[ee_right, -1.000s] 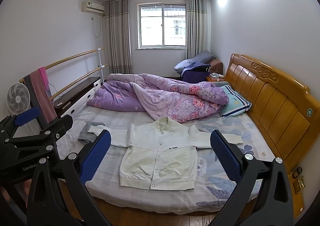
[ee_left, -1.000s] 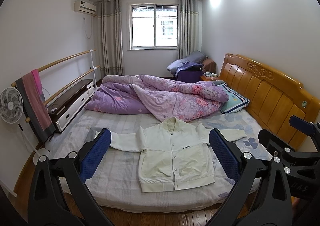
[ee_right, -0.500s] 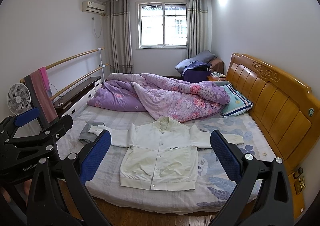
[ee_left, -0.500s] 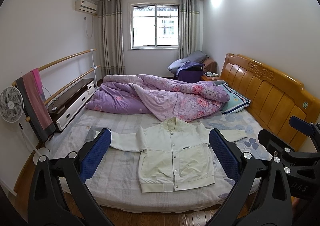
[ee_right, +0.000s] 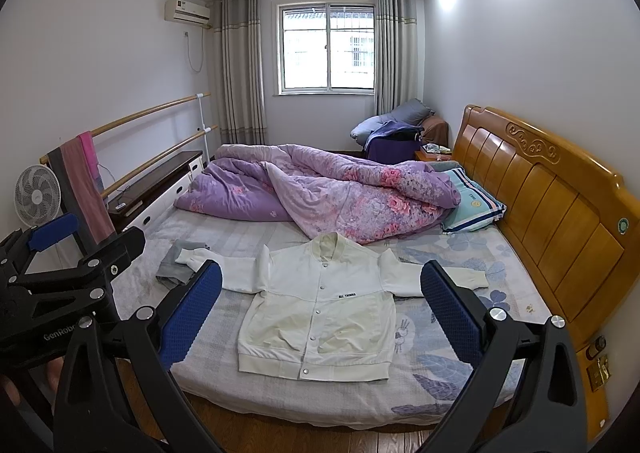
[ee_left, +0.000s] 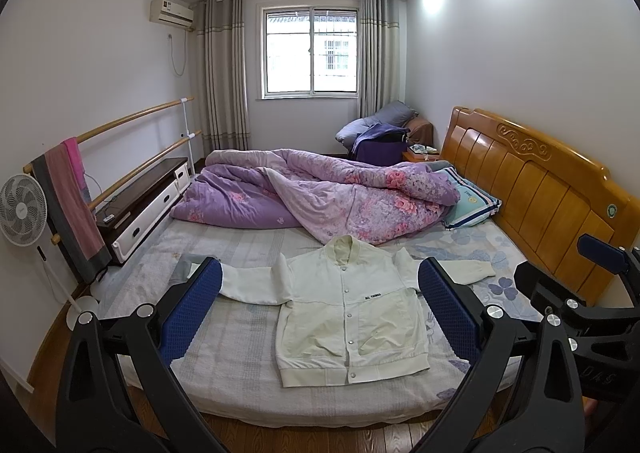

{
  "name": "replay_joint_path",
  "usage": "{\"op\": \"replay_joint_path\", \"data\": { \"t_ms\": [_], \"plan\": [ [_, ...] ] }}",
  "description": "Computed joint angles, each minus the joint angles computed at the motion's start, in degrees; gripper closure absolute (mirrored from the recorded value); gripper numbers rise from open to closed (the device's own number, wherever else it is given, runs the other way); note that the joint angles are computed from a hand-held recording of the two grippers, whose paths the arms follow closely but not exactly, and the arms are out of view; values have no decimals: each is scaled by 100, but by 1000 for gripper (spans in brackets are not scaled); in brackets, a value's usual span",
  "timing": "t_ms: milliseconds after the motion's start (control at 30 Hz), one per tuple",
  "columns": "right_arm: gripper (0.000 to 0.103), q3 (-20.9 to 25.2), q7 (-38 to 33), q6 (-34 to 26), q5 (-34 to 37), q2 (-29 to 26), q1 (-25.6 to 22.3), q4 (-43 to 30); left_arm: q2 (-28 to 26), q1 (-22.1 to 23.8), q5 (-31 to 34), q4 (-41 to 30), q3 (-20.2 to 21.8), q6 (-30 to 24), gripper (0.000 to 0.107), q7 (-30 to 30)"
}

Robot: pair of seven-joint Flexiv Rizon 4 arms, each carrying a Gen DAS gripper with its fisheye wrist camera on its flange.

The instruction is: Fold large clothes

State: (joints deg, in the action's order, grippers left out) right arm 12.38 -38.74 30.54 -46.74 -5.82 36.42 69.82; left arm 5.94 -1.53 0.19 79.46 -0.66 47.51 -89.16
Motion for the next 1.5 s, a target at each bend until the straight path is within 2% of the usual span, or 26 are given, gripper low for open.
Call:
{"op": "replay_joint_path", "data": {
  "t_ms": [900,1500],
  "plan": [
    [7,-3,-15,91,67,-14,-28,39,-21,-5,88,-3,0,-19,9,-82],
    [7,-3,-175,256,403,48,-195,111,0,22,216,-47,-27,-158,9,-176]
  ]
}}
